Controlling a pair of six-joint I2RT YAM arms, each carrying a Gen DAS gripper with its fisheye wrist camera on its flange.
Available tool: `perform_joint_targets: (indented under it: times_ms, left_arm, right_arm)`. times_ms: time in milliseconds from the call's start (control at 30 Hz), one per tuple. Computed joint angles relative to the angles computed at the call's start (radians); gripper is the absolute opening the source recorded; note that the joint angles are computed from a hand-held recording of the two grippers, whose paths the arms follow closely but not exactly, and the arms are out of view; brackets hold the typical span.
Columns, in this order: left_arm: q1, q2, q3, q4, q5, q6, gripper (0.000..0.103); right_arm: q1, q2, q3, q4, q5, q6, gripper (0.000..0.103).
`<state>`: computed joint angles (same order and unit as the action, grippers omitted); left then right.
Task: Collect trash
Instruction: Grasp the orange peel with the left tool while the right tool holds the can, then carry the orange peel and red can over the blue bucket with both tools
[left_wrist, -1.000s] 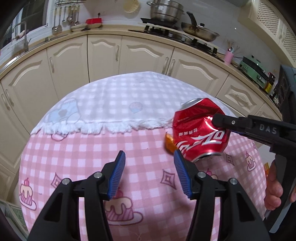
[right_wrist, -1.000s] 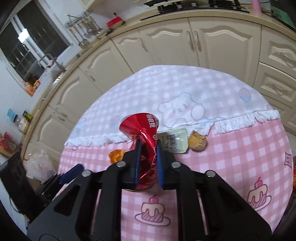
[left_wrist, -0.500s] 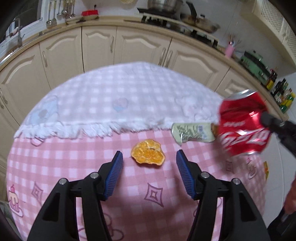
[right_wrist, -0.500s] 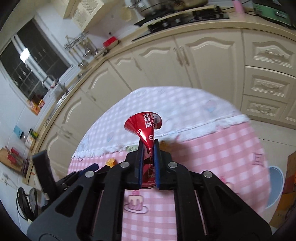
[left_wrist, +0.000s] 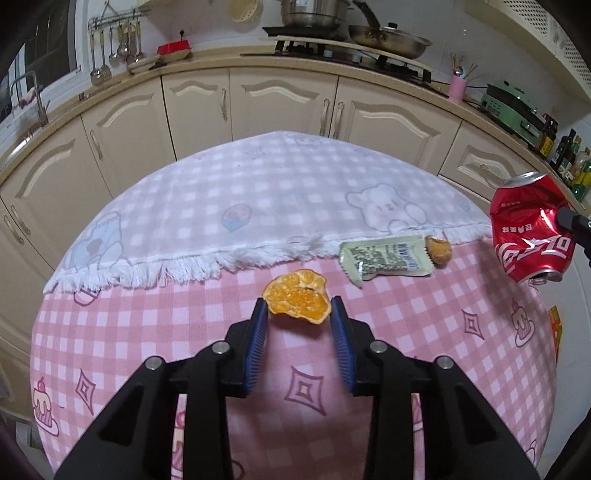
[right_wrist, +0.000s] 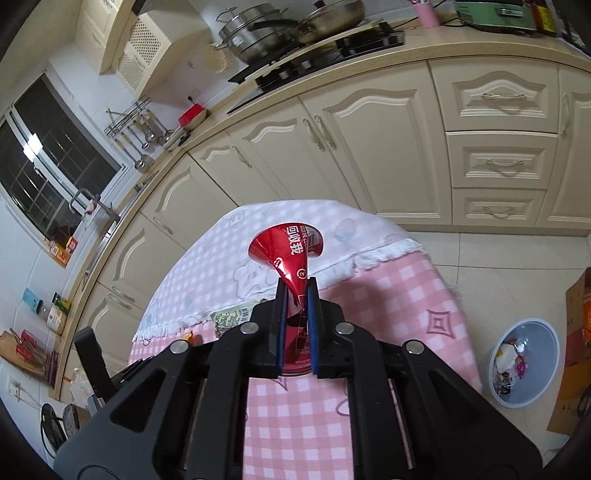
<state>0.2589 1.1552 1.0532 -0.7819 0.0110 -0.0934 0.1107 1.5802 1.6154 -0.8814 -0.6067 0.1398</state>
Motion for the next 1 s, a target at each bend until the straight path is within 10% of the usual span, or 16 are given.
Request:
perform_joint_targets:
  times_ms: [500,1000]
  left_arm:
    - [-0.632,0.041,0.16,-0.047,-0.277,-0.269,0.034]
    - [-1.099,0.647,0.627,-0.039,-0.347,-0.463,0.034]
  right_arm:
    - [-0.366,-0.033,-0.035,-0.145,-0.164,-0.207,0.01]
    - [-0.785,0.276,0.086,-0.303,-0.096,-0.519,0.01]
